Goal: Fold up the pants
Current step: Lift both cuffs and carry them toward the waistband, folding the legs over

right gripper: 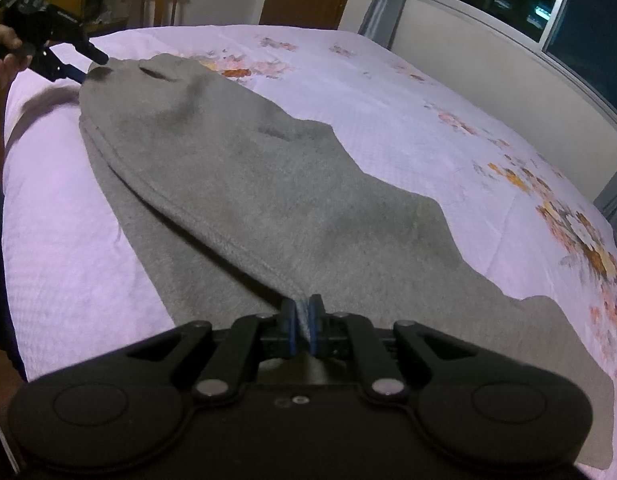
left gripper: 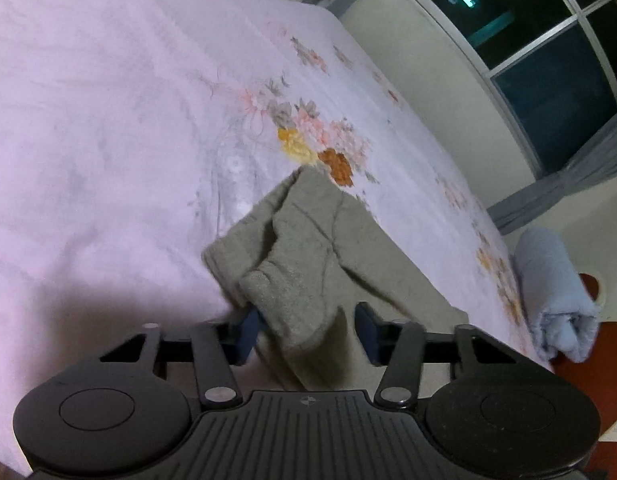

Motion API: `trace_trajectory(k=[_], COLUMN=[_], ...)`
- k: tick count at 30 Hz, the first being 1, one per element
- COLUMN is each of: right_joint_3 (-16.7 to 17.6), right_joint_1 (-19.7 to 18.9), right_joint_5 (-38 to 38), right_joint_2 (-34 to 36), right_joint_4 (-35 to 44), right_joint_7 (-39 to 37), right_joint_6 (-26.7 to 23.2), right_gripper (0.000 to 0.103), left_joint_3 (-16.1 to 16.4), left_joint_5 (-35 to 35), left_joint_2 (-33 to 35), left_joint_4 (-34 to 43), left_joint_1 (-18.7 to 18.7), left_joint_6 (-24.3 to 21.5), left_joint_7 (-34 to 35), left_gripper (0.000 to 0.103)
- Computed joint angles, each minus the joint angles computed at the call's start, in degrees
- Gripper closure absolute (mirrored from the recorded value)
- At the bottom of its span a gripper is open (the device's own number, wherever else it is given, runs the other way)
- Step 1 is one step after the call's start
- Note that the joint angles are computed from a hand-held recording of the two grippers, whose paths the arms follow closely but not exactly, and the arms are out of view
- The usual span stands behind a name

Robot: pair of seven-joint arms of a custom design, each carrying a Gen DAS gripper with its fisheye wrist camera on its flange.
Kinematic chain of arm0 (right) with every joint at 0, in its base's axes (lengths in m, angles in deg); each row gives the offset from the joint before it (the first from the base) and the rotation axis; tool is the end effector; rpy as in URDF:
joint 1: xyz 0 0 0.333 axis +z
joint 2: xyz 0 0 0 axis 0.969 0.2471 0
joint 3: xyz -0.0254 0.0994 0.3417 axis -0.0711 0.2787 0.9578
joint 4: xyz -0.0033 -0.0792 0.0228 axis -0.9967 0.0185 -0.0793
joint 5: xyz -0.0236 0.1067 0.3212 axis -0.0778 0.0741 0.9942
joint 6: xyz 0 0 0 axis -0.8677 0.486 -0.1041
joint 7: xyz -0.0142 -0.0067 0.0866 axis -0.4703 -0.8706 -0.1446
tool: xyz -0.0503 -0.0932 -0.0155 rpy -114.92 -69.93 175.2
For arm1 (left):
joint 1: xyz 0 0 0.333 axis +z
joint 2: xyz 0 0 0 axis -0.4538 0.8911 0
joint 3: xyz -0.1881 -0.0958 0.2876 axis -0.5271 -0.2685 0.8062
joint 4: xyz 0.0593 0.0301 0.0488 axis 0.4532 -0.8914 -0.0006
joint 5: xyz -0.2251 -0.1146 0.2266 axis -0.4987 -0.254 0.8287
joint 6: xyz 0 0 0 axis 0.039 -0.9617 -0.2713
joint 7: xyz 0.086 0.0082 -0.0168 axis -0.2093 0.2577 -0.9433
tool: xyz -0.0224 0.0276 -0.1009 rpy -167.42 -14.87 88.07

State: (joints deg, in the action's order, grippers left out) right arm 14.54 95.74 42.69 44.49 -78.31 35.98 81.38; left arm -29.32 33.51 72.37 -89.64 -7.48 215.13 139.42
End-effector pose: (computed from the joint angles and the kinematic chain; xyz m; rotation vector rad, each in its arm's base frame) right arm 0.6712 0.2167 0.5102 -2.3408 0.8812 -0.7143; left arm 0.7178 -0.0287 0.4640 -2.4129 1.2610 -1.2737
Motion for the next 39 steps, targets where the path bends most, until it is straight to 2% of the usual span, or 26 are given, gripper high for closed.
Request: trace_trajectory(k=[1, 2, 3, 5, 8, 9, 10, 11, 13, 14, 15, 17, 18, 20, 24, 25, 27, 28, 29, 33, 35, 37, 39], right_joint_3=[-0.09, -0.06, -0.15, 0.26, 1.99, 3.05, 4.53, 5.28, 4.42, 3.5, 2.36, 1.54, 1.92, 2.21, -0.33, -1.36, -5.57, -6.59, -7.9, -8.42, -8.68, -9.85, -11.35], right_joint_1=[0.11, 0.15, 0.22, 0.05, -1.12, -1.76, -2.7, -3.09, -1.93, -1.1, -0.11, 1.05, 0.86, 0.64, 3.35, 4.34, 8.0, 8.75, 9.62, 10.25, 10.47, 11.43, 12.75], right_joint_5=[0.02, 0.03, -0.11, 0.0, 2.52, 3.8, 5.66, 6.93, 6.31, 5.39, 4.09, 3.19, 3.97, 4.57, 2.39, 1.87, -1.18, -3.09, -5.22, -7.96, -8.33, -9.42, -11.43], right_joint_2=[0.13, 0.22, 0.4, 0.13, -2.0, -3.06, -4.04, -4.67, -5.24, -4.97, -4.64, -4.63, -4.85, -5.24, -6.44, -6.75, -6.67, -6.19, -5.38, -5.56, -6.4, -5.9, -4.99], right_joint_4=[-0.08, -0.2, 0.0, -0.14, -1.5, -2.64, -3.79, -4.69, -6.99, -7.72, -8.37, -10.52, -11.05, -11.24, -11.64, -11.9, -12.13, -12.48, -12.22, -13.96, -15.66, -15.19, -16.0], right_joint_7=[0.13, 0.05, -0.03, -0.93, -2.4, -3.55, -4.82, -5.64, -6.55, -6.29, -5.75, -4.98, -4.73, -4.82, -3.07, -1.74, 3.18, 4.28, 5.76, 9.73, 10.51, 11.24, 12.54], right_joint_6=[0.5, 0.89, 0.85, 1.77, 4.96, 6.53, 7.49, 7.44, 6.24, 4.5, 3.53, 5.39, 6.35, 7.41, 11.2, 11.63, 9.74, 8.75, 6.83, 10.44, 13.1, 11.22, 11.96], right_gripper=[0.103, 0.103, 0.103, 0.103, 0.103, 0.103, 0.103, 0.103, 0.103, 0.103, 0.103, 0.103, 0.103, 0.103, 0.103, 0.103, 0.103, 0.103, 0.103, 0.103, 0.103, 0.103, 0.103], left_joint_3=[1.04, 0.07, -1.69, -5.24, -8.13, -10.48, -10.99, -10.0, -4.51, -3.1, -2.09, -5.03, -6.82, -7.76, -10.5, -9.58, -4.18, -3.08, -3.98, -5.52, -4.88, -1.59, -2.15], left_joint_5=[-1.44, -2.6, -0.56, -0.81, -0.52, -0.59, -1.04, -1.68, -2.0, -2.87, -3.09, -7.89, -9.14, -8.34, -7.55, -6.74, -5.08, -5.2, -7.35, -8.91, -8.53, -7.96, -9.72], left_joint_2=[0.38, 0.77, 1.97, 3.97, 6.32, 7.56, 8.13, 8.15, 7.26, 7.03, 6.62, 5.62, 5.38, 4.97, 4.94, 4.38, 4.64, 5.27, 5.49, 4.38, 4.66, 4.55, 4.48], left_joint_4=[1.58, 2.42, 4.35, 8.6, 14.86, 16.5, 17.63, 17.91, 16.78, 15.59, 13.3, 6.54, 4.7, 4.72, 4.53, 4.78, 8.25, 9.21, 8.21, 6.54, 7.47, 9.03, 7.91], left_joint_1=[-1.19, -0.65, 0.53, 2.34, 3.0, 4.07, 4.2, 3.81, 1.49, 1.18, 1.19, 4.55, 6.12, 6.69, 8.14, 7.65, 3.72, 2.91, 3.76, 5.04, 4.31, 1.99, 2.6], left_joint_6=[-0.88, -0.91, -1.21, -0.63, 0.2, -0.15, -1.66, -3.65, -9.32, -11.7, -11.43, -4.62, -2.63, -2.61, -0.55, -1.39, -7.21, -9.01, -7.61, -4.67, -5.23, -9.12, -7.91], left_joint_7=[1.08, 2.0, 1.33, 4.99, 9.41, 11.74, 12.56, 12.66, 11.0, 10.3, 9.46, 11.67, 12.15, 13.24, 15.71, 15.49, 13.75, 13.39, 14.39, 16.82, 17.15, 15.65, 16.32], left_gripper=[0.077, 0.081, 0.083, 0.089, 0.09, 0.09, 0.09, 0.09, 0.09, 0.09, 0.09, 0.09, 0.09, 0.09, 0.09, 0.09, 0.09, 0.09, 0.09, 0.09, 0.09, 0.09, 0.09])
